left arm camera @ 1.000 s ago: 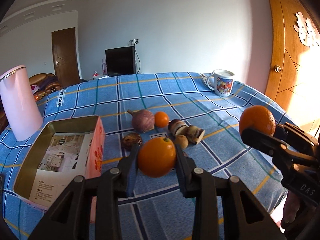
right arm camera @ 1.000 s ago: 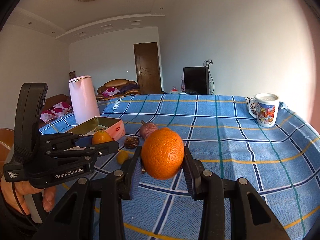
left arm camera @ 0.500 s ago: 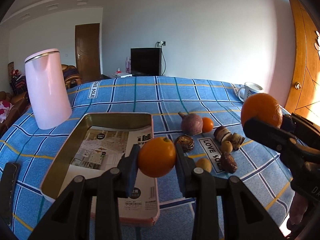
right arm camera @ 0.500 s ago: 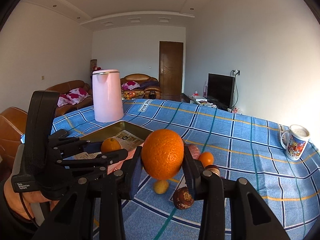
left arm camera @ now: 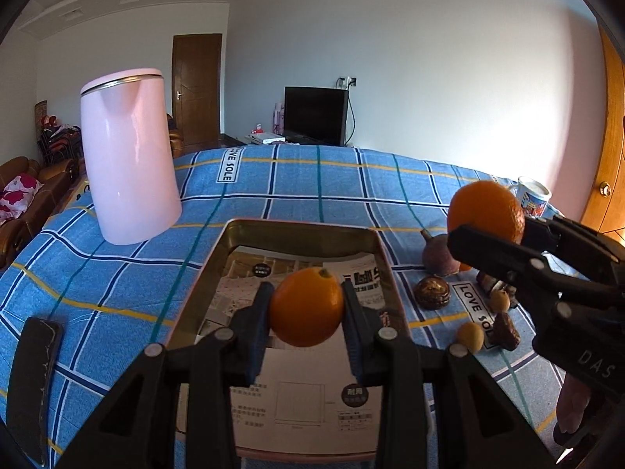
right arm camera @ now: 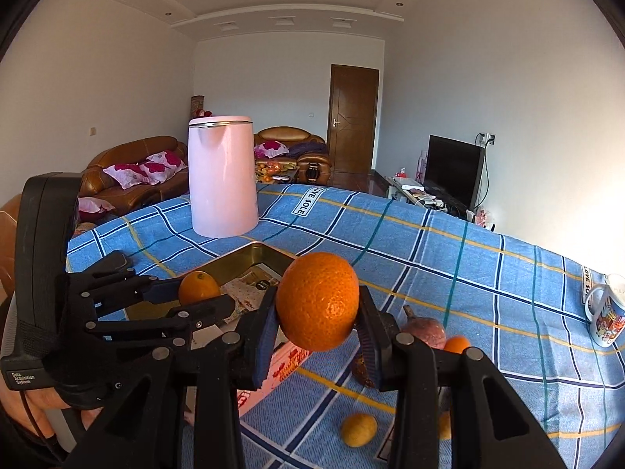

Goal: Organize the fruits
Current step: 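Carry both held oranges over the gold tin tray with both tools, then lower the oranges into the tin tray and open both tools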

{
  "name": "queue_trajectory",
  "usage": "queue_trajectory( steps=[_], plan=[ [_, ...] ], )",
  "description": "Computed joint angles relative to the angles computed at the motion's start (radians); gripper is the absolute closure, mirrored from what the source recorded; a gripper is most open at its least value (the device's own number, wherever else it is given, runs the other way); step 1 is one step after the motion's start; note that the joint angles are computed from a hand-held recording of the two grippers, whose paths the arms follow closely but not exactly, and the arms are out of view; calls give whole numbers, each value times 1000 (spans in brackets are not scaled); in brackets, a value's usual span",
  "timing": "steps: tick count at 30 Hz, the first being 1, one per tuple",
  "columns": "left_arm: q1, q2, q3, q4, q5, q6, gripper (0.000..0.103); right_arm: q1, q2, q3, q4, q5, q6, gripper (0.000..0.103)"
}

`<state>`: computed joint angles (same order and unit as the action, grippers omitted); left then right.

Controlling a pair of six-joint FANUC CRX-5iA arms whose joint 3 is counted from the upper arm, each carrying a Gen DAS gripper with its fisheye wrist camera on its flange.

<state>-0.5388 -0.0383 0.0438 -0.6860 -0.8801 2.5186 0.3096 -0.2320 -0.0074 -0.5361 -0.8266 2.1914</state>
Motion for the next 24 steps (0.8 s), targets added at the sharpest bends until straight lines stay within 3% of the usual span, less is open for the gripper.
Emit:
queue_trajectory(
  steps=[16, 24],
  plan=[
    [67, -12, -29, 60, 6, -51, 67, 140, 95, 29, 156, -6, -119, 63],
    [91, -11, -36, 95, 6, -74, 67, 158, 128, 45, 184, -40, -143, 63]
  ],
)
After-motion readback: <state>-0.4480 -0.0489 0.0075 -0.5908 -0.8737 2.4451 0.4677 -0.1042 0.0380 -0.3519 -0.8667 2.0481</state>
